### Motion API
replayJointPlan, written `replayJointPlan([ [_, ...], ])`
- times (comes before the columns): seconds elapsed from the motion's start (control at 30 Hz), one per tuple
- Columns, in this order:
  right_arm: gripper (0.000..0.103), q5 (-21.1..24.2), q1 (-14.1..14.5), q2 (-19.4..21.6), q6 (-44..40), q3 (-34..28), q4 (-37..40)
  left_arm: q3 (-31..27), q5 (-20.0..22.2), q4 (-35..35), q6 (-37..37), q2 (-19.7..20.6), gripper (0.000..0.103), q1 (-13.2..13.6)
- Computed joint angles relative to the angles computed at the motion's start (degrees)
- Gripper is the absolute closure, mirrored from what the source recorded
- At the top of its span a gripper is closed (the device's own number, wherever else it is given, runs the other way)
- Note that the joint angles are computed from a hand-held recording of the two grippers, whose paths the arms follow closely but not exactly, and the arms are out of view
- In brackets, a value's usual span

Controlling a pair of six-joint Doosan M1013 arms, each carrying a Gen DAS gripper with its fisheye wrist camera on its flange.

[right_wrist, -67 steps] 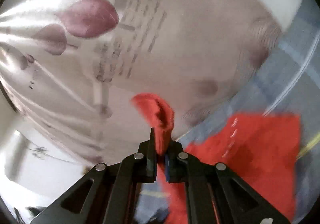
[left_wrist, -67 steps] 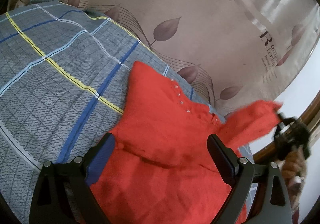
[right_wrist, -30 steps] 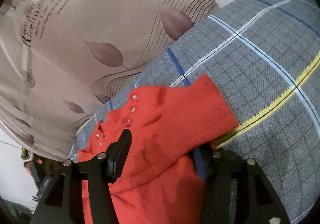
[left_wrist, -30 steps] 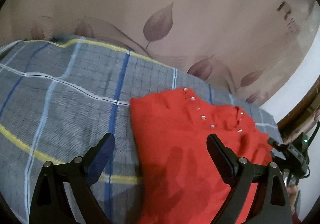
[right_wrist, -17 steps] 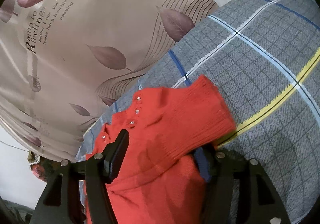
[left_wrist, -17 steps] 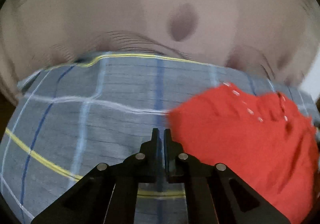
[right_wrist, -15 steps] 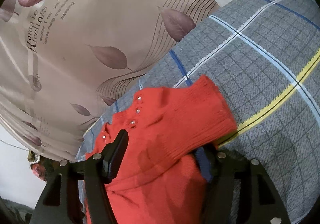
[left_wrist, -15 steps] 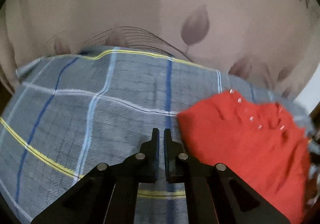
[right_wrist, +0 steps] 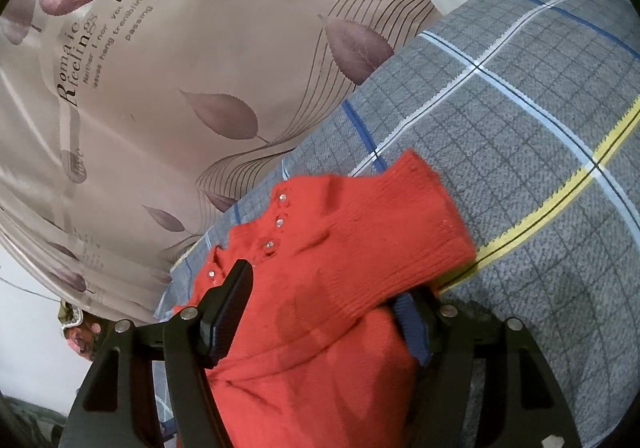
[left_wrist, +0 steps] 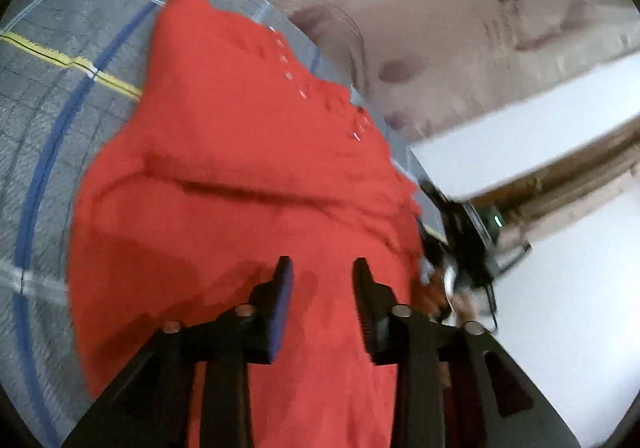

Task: Fold small clothes

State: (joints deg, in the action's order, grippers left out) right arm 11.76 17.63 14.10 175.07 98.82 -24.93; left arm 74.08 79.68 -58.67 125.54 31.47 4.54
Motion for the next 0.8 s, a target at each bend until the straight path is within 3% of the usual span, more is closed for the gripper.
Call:
replayJointPlan([
  [0.1, 0.039, -0.13, 0.01, -0.03, 0.16, 0.09, -0.18, 0.15, -3.15, -3.78, -3.15, 0.91, 0.048, -0.20],
  [0.17, 0.039, -0.43, 0.00, -0.12, 0.74, 0.22, -0.57, 0.53, -5.59, -6.71, -5.21, 1.19, 0.048, -0.15],
  [0.23, 0.039, -0.58, 0.07, -0.21, 2.23, 0.35, -1.85, 2.38, -11.00, -9.27, -3.17, 0.18, 0.048, -0.13],
  [0.27, 0.039, -0.69, 0.06, -0.25, 2.48, 0.43, -2.07, 3.74, -16.98, -8.43, -2.02, -1.12, 0.050, -0.04],
  [0.33, 0.039, -0.95, 0.03, -0.36, 3.32, 0.62, -2.78, 4.55, -22.80, -6.83, -3.21, -1.87, 0.072, 0.46],
  [0.37, 0.039, -1.01, 0.02, -0.41, 3.70, 0.69, -3.12, 4.24, -23.20, -5.97, -4.68, -1.61, 0.089, 0.69],
  [0.47, 0.038, -0.91, 0.01, -0.41, 3.72, 0.71, -3.19, 4.11, -24.83, -4.01, -7.83, -0.79, 0.092, 1.61],
  [0.53, 0.038, -0.90, -0.01, -0.49, 3.78, 0.80, -3.32, 4.90, -25.01, -5.39, -6.07, -1.18, 0.092, 1.95],
  [0.63, 0.038, -0.62, 0.05, -0.54, 4.29, 0.80, -3.81, 7.06, -28.81, -8.27, 0.57, -3.11, 0.092, 1.53],
  [0.73, 0.037, 0.07, 0.14, -0.40, 2.85, 0.40, -2.68, 4.90, -25.77, -4.70, -0.04, -2.29, 0.090, 0.89],
  [0.8, 0.037, -0.17, 0.07, -0.38, 2.31, 0.39, -1.98, 4.74, -26.53, -3.88, 0.58, -2.22, 0.086, 0.68],
])
